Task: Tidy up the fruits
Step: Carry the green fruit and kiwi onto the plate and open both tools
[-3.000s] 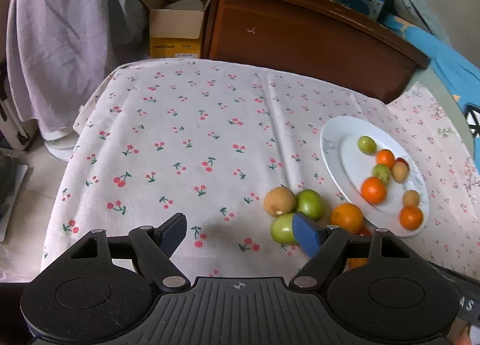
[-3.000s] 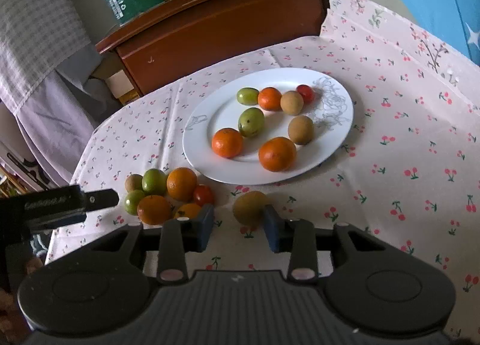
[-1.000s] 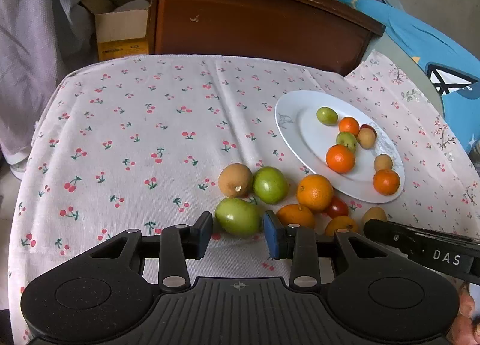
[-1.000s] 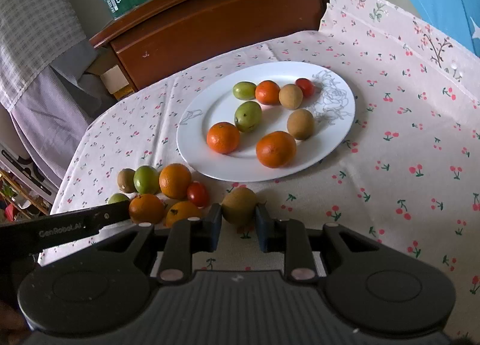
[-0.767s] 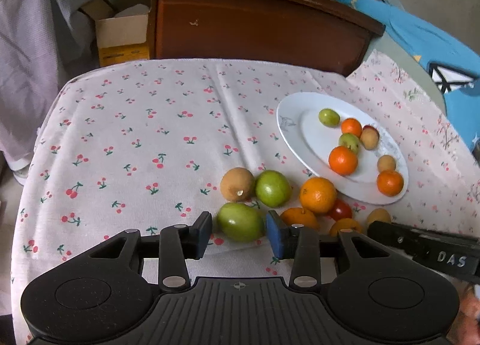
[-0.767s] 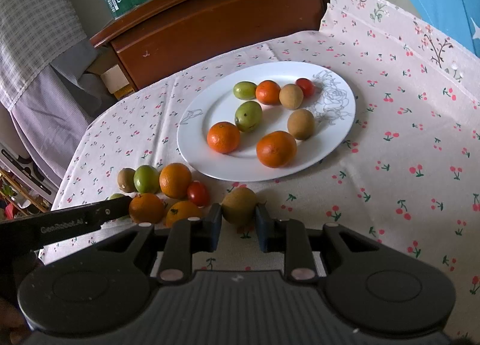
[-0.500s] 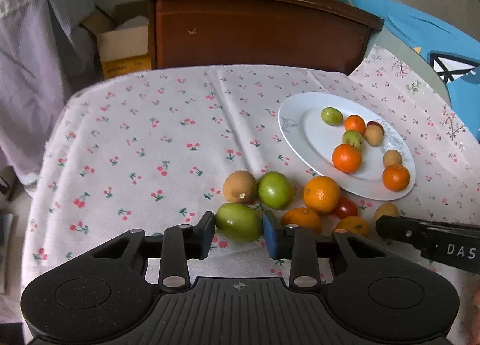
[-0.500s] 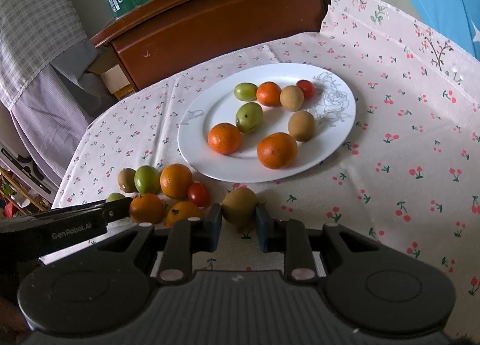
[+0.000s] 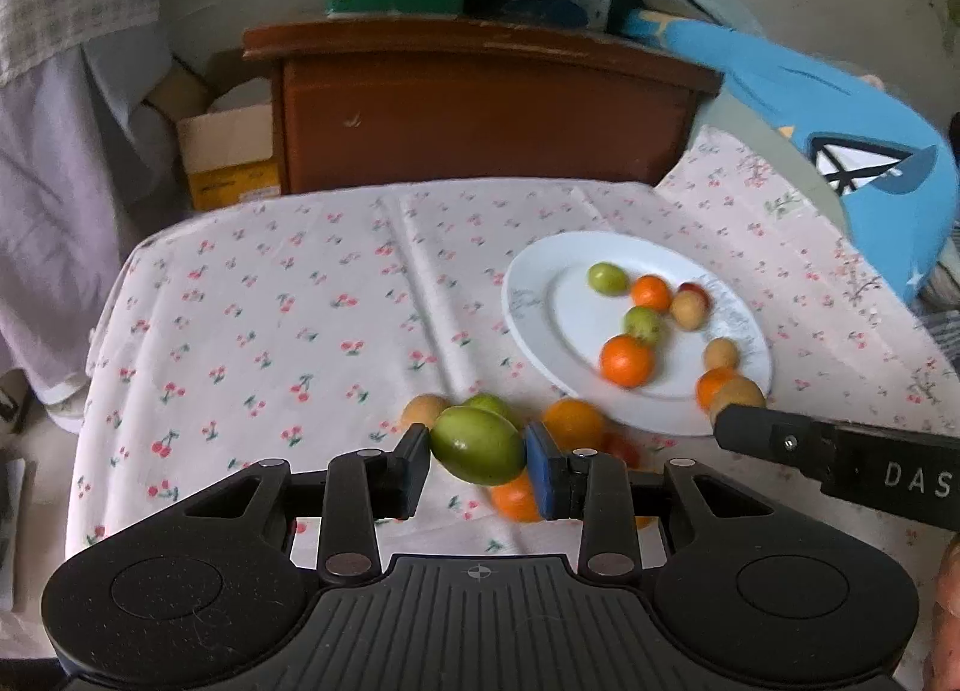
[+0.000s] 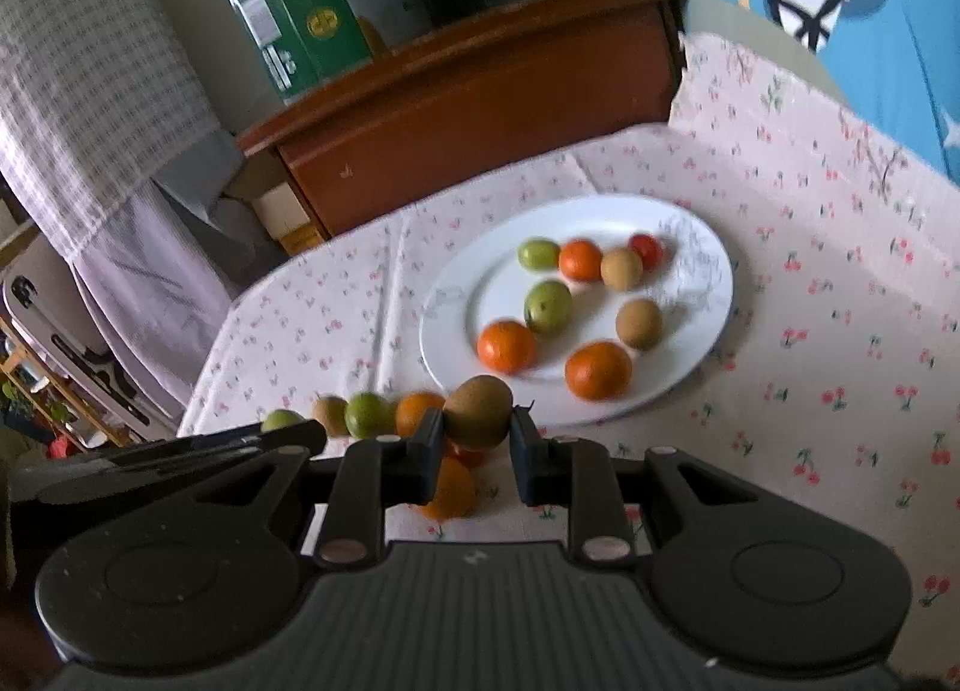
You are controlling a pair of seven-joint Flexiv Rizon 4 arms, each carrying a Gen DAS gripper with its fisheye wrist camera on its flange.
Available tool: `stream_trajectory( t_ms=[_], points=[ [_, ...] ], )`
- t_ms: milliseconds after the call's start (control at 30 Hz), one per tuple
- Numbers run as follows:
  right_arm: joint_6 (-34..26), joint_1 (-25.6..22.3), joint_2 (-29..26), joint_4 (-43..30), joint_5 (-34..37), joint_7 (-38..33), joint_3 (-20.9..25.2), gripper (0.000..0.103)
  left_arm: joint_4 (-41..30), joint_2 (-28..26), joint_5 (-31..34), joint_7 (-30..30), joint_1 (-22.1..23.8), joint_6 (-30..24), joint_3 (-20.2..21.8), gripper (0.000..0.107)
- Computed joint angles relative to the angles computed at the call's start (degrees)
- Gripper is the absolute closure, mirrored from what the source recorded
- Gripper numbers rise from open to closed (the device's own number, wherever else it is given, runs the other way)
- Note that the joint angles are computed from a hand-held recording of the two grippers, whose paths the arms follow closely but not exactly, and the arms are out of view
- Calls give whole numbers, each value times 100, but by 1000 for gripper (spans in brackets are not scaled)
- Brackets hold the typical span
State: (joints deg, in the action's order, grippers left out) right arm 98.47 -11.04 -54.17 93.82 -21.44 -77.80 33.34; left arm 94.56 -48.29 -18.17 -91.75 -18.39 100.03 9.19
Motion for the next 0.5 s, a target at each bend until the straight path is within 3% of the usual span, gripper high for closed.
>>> stream_trajectory(
  t_ms=[200, 500],
  points=[
    [19, -273, 65, 15, -185, -178, 302, 79, -67, 103, 97, 122, -82, 53, 47, 75],
    [-270, -766, -136, -477, -178, -418, 894, 79, -293, 223, 197, 435, 374, 64, -402, 75]
  ],
)
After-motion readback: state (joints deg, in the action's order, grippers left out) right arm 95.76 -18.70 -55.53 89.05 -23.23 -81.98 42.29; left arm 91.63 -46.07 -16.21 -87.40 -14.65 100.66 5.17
